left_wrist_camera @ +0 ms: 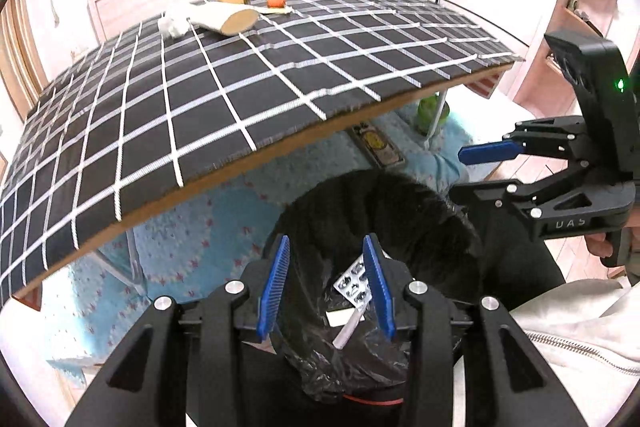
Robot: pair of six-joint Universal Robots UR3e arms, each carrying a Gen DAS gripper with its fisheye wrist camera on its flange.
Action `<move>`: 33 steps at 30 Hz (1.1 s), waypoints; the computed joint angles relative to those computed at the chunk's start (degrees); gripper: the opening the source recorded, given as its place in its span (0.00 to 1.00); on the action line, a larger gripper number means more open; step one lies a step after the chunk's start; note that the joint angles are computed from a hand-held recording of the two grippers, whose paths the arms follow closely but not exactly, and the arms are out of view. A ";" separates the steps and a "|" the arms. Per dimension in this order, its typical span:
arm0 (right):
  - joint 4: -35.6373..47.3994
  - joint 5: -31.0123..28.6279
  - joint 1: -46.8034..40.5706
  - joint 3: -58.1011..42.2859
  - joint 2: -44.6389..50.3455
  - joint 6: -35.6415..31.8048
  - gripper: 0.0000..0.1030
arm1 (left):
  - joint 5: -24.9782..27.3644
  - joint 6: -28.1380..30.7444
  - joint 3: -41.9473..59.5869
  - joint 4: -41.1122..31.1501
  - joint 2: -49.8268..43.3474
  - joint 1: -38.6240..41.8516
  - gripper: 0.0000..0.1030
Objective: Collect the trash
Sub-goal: 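Raise both tools from the bin back over the bed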
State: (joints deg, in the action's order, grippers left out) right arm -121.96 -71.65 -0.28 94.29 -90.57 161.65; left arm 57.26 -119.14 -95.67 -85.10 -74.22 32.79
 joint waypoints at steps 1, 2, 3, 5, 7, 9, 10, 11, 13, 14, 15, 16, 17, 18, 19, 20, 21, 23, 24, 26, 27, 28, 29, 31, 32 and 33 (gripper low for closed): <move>0.08 0.20 -0.07 -0.27 -0.08 -0.04 0.48 | -0.34 -0.07 0.60 -0.27 -0.05 0.10 0.36; 0.24 0.40 -0.13 -0.68 -0.11 -0.10 0.48 | -0.82 -0.06 1.37 -0.48 -0.30 0.20 0.36; 0.39 0.54 -0.14 -1.15 -0.06 -0.07 0.48 | -1.16 -0.16 1.98 -0.41 -0.63 0.28 0.36; 0.64 0.88 -0.06 -2.45 0.23 0.06 0.48 | -1.86 -0.58 3.61 -0.18 -1.53 0.24 0.36; 0.85 1.18 -0.05 -3.84 0.68 0.03 0.48 | -2.54 -0.93 5.10 -0.04 -2.47 0.17 0.36; 0.90 1.52 -0.06 -5.20 1.01 -0.04 0.48 | -3.35 -1.31 7.08 -0.29 -3.70 0.02 0.36; 0.87 1.71 -0.15 -5.79 1.23 -0.11 0.48 | -3.65 -1.63 8.00 -0.26 -4.28 -0.14 0.36; 1.04 1.91 -0.24 -6.92 1.67 -0.19 0.48 | -3.85 -2.24 9.04 0.28 -5.08 -0.48 0.36; 1.13 2.05 -0.31 -8.62 2.45 -0.18 0.48 | -3.92 -3.36 10.62 1.42 -6.46 -1.15 0.36; 1.23 2.12 -0.34 -9.82 3.05 -0.14 0.48 | -3.94 -3.99 11.54 2.07 -7.28 -1.54 0.36; 1.40 2.29 -0.56 -10.84 3.51 -0.27 0.48 | -4.00 -4.48 12.39 2.59 -8.04 -1.91 0.36; 1.50 2.35 -0.64 -12.09 4.16 -0.27 0.48 | -4.00 -4.98 13.22 3.16 -8.82 -2.28 0.36; 1.64 2.32 -0.64 -13.07 4.70 -0.25 0.48 | -3.93 -5.86 14.35 4.01 -9.93 -2.81 0.36; 1.73 2.34 -0.71 -14.05 5.27 -0.27 0.48 | -3.89 -6.48 15.25 4.56 -10.82 -3.20 0.36; 1.89 2.36 -0.79 -15.38 6.06 -0.25 0.48 | -3.78 -7.18 16.24 5.16 -11.79 -3.63 0.36; 1.96 2.38 -0.83 -16.42 6.89 -0.29 0.48 | -3.56 -8.13 17.38 6.05 -12.92 -4.23 0.36; 2.20 2.38 -0.92 -17.56 7.62 -0.31 0.48 | -3.45 -8.63 18.31 6.58 -13.88 -4.60 0.36; 2.43 2.39 -1.08 -19.97 9.25 -0.31 0.48 | -3.04 -10.15 20.52 7.76 -16.09 -5.64 0.36; 2.46 2.35 -1.08 -20.72 9.81 -0.27 0.48 | -2.86 -10.80 21.58 8.09 -17.07 -6.09 0.36; 2.73 2.39 -1.21 -23.20 11.56 -0.19 0.48 | -2.40 -12.26 24.03 8.98 -19.48 -7.14 0.36; 2.88 2.42 -1.27 -24.26 12.35 -0.22 0.48 | -2.22 -12.84 25.04 9.22 -20.39 -7.53 0.36; 3.06 2.38 -1.26 -25.85 13.51 -0.17 0.48 | -2.10 -13.38 26.07 9.44 -21.33 -7.89 0.36; 3.16 2.42 -1.34 -26.72 14.18 -0.18 0.48 | -1.93 -14.10 27.48 9.75 -22.65 -8.37 0.36; 3.49 2.56 -1.41 -29.06 15.92 -0.14 0.48 | -1.55 -15.08 29.20 10.34 -24.32 -8.97 0.36; 3.76 2.51 -1.35 -30.21 16.75 -0.11 0.48 | -1.23 -15.84 30.49 10.67 -25.54 -9.47 0.36; 3.84 2.55 -1.34 -31.29 17.61 -0.07 0.48 | -1.02 -16.43 31.58 10.86 -26.59 -9.89 0.36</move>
